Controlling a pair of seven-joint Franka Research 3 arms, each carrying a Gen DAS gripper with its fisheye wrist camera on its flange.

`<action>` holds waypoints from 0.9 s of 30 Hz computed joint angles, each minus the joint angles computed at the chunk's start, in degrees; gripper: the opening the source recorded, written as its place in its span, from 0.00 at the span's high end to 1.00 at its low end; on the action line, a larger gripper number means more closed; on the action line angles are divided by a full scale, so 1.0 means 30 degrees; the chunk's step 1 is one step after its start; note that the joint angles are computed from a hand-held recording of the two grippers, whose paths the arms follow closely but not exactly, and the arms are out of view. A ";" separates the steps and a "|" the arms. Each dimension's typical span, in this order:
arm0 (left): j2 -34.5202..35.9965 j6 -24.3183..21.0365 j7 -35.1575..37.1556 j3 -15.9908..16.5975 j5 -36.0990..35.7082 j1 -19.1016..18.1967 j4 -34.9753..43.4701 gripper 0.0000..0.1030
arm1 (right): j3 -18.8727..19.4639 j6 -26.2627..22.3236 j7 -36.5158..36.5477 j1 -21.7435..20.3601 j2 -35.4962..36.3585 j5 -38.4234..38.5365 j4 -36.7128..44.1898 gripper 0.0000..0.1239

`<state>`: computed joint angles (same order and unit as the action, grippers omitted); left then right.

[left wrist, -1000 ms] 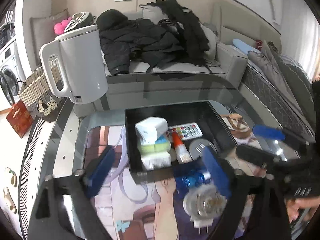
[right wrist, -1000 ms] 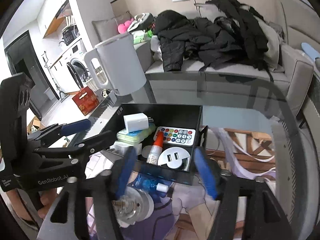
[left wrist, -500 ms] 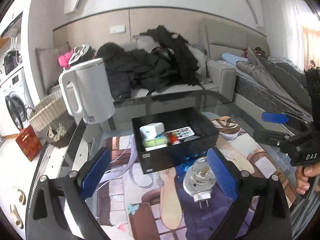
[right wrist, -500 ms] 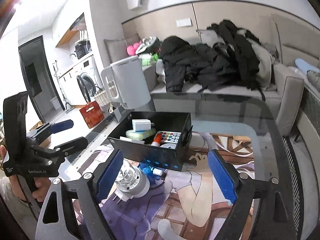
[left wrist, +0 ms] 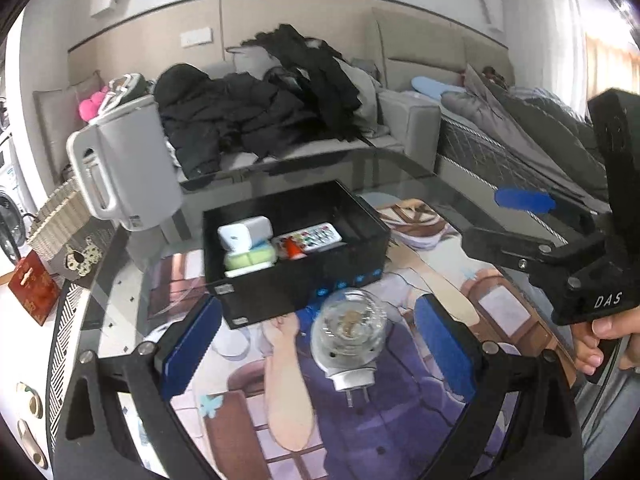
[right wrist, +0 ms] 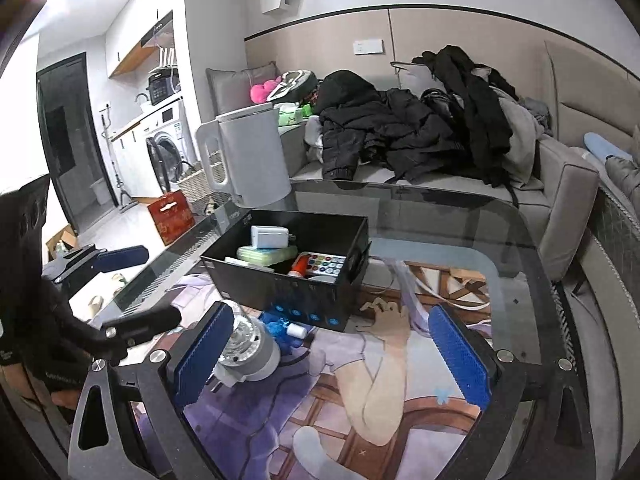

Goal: Organize rigid objects
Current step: 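Grasp the clear-domed night light with the left gripper, then grasp the blue-capped bottle with the right gripper while the left holds the night light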

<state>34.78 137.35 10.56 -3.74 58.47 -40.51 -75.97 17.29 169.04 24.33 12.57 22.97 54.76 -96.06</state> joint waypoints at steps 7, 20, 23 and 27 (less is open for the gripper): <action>0.2200 -0.0748 0.2963 -0.0229 -0.2300 0.0138 0.2854 0.11 | -0.0379 -0.0112 0.0829 0.0247 0.0247 -0.0953 0.0190 0.20; 0.1945 0.0681 0.4925 -0.0114 -0.5537 0.0682 0.1796 0.58 | -0.1697 -0.1719 0.5296 0.1213 0.2036 -0.6450 0.1484 0.20; 0.0904 0.0739 0.4169 0.0000 -0.5157 0.0696 0.0239 0.59 | -0.1768 -0.2263 0.5635 0.1609 0.2681 -0.7628 0.2190 0.21; -0.0442 0.1184 0.3126 -0.0251 -0.4652 0.1142 -0.1879 0.59 | -0.2097 -0.3711 0.6610 0.2333 0.3714 -0.9121 0.3650 0.32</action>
<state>33.46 140.91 19.94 -4.49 44.52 -37.09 -81.60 10.99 157.91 44.16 19.57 34.11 27.40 -85.11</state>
